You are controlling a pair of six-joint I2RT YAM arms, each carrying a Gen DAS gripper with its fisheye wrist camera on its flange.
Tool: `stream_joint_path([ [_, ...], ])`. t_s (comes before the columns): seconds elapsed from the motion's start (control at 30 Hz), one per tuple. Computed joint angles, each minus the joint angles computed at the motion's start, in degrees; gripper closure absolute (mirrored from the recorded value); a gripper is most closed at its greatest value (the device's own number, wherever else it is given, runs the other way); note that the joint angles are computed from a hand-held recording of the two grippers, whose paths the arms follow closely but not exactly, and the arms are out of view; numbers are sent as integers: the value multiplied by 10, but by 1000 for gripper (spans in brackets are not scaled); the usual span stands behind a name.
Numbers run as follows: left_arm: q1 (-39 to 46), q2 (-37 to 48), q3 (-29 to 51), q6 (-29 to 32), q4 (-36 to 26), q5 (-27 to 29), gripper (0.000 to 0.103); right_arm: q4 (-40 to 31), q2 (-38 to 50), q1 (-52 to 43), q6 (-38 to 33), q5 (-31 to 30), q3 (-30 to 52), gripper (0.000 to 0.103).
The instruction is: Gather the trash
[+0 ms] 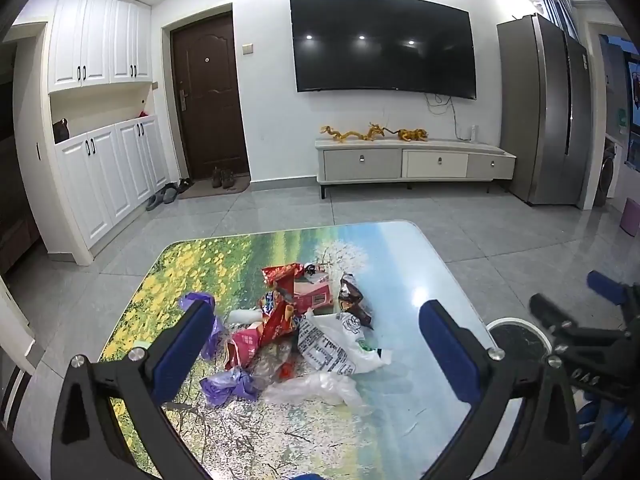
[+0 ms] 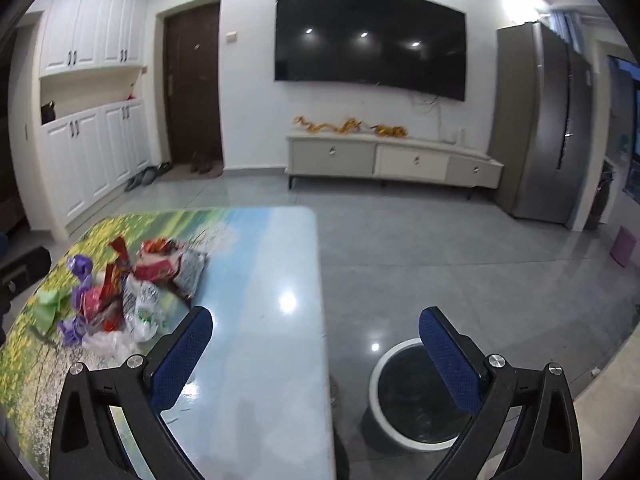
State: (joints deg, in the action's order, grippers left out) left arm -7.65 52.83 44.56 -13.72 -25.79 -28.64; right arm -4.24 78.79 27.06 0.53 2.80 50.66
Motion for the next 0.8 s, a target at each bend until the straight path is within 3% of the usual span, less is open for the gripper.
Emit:
stream_joint_path([
  [0.37, -47, -16, 8, -1, 7, -46, 0, -6, -62, -80, 11, -60, -10, 0],
  [0.8, -33, -15, 22, 15, 21, -45, 0, -10, -93, -111, 16, -65, -17, 0],
])
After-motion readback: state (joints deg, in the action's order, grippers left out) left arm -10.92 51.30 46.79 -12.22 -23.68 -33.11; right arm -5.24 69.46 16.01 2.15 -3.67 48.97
